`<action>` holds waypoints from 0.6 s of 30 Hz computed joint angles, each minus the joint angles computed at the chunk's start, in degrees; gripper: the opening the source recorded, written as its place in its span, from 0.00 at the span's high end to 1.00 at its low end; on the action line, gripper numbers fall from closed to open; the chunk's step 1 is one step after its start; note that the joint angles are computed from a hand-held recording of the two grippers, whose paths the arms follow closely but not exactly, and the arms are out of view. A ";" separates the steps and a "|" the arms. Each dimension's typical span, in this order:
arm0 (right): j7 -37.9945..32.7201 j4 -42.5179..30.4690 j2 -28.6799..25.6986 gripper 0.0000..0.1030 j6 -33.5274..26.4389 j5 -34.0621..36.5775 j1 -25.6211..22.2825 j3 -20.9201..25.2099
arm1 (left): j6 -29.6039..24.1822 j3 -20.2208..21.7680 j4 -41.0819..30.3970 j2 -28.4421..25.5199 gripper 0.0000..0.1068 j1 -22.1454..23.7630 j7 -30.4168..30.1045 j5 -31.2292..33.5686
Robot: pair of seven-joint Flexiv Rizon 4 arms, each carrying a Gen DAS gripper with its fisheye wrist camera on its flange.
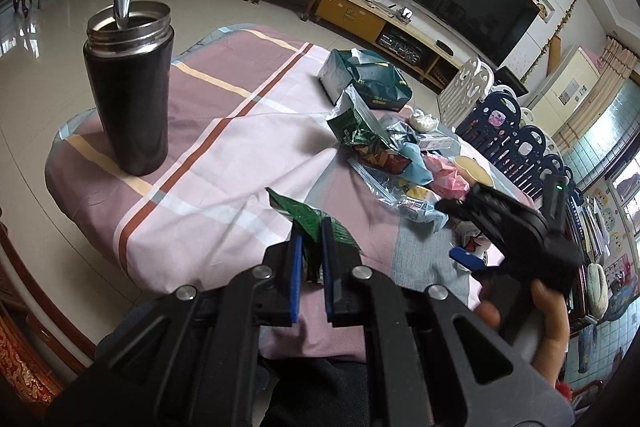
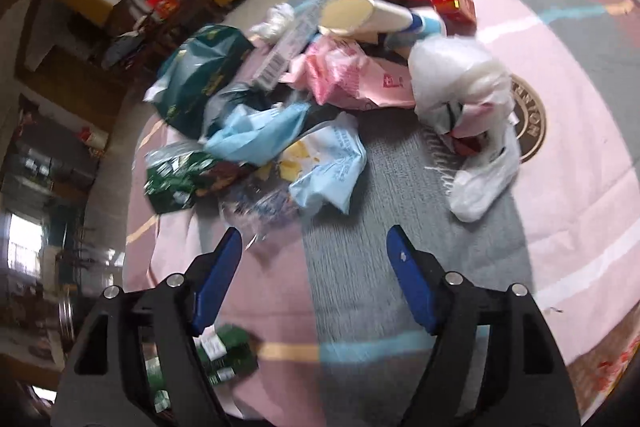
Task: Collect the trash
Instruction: 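Grasp the clear plastic packet with the right gripper while the left holds the green wrapper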
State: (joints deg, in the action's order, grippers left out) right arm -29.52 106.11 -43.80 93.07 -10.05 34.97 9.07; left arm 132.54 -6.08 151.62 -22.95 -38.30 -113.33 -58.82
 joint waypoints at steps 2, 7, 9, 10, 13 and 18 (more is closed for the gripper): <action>4.32 -2.30 -1.11 0.23 -2.67 1.28 3.36 -4.53 | -0.05 0.12 0.04 -0.23 0.91 0.40 -0.44 0.75; 5.73 -5.09 -2.34 0.28 -6.74 -3.29 6.70 -10.09 | -0.06 0.48 0.32 -0.44 0.91 1.29 -1.50 2.50; 4.70 -4.80 -1.92 0.56 -7.71 -5.68 7.40 -10.97 | -0.18 0.64 0.39 -0.47 0.91 1.37 -1.86 2.73; 4.42 -4.31 -1.50 0.67 -8.11 -6.44 7.50 -10.99 | -0.14 0.66 0.50 -0.45 0.91 1.38 -2.23 2.94; 5.34 -0.37 0.33 0.72 -4.66 -7.47 9.65 -13.88 | -0.15 0.75 0.52 -0.31 0.91 0.96 -2.22 2.39; 6.03 10.36 5.29 0.77 3.93 -6.32 19.35 -25.73 | 0.46 0.34 0.21 0.18 0.91 -0.36 -0.29 -0.26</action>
